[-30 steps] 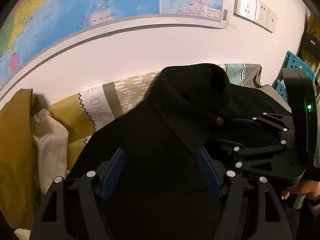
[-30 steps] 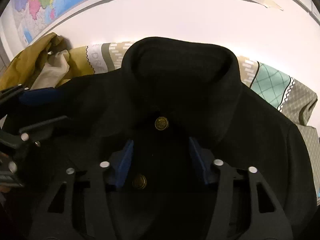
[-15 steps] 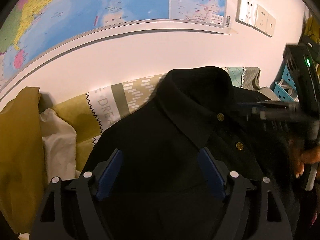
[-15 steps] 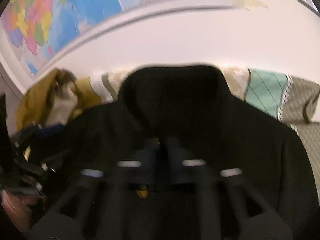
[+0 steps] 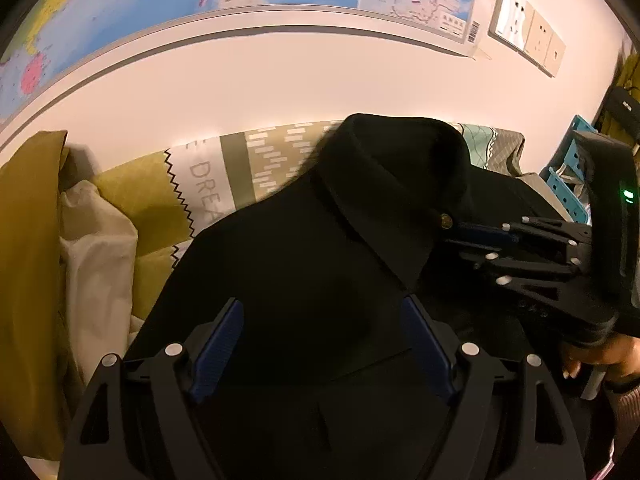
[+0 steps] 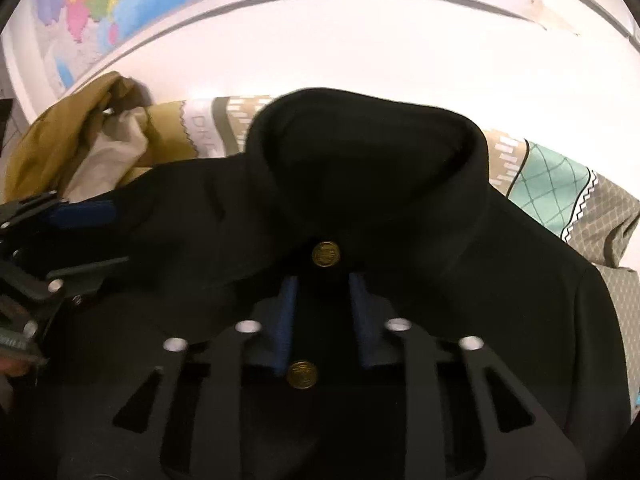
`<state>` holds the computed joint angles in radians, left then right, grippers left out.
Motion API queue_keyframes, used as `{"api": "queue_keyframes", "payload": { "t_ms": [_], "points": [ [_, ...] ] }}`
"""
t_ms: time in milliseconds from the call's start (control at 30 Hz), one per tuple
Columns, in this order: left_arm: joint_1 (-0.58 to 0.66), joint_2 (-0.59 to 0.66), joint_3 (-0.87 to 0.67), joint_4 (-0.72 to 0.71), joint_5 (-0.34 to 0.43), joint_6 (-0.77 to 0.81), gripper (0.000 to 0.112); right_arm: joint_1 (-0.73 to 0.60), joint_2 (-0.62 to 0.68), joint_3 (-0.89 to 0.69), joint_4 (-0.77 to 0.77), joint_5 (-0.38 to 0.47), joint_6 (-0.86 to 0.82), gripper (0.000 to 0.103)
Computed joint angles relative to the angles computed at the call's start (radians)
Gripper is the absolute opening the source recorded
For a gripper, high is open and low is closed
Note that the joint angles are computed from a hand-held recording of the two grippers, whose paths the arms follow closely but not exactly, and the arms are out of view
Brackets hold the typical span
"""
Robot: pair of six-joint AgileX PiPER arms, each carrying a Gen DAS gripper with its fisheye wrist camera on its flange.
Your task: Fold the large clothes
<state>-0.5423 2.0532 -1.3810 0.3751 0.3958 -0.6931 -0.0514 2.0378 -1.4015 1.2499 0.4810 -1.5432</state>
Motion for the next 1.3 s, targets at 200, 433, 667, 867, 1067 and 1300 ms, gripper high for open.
{"api": "queue_keyframes", "payload": {
  "t_ms": [200, 433, 667, 867, 1067, 1300],
  "points": [
    [-0.002, -0.007, 0.005, 0.003, -0.009, -0.002, 0.078, -0.019, -0.064, 0.079, 0.207, 0.022, -0.207, 0.005],
    [-0.017, -0.011, -0.044, 0.065, 0.033, -0.025, 0.078, -0.040, -0.107, 0.033, 0.276, 0.045, -0.220, 0.002],
    [-0.035, 0.012, -0.065, 0.101, 0.057, -0.034, 0.080, 0.025, 0.072, -0.252, -0.085, -0.010, 0.238, 0.002],
    [-0.042, -0.020, 0.050, 0.153, 0.045, -0.082, 0.080, -0.028, 0.059, -0.246, -0.183, 0.085, 0.333, 0.032],
    [-0.061, -0.248, 0.380, 0.322, -0.082, -0.273, 0.085, -0.350, -0.261, 0.239, 0.115, 0.409, -0.176, 0.074],
    [-0.137, -0.446, 0.714, 0.251, -0.229, -0.337, 0.090, -0.835, -0.234, 0.513, 0.045, 0.599, -0.423, 0.077]
  ]
}}
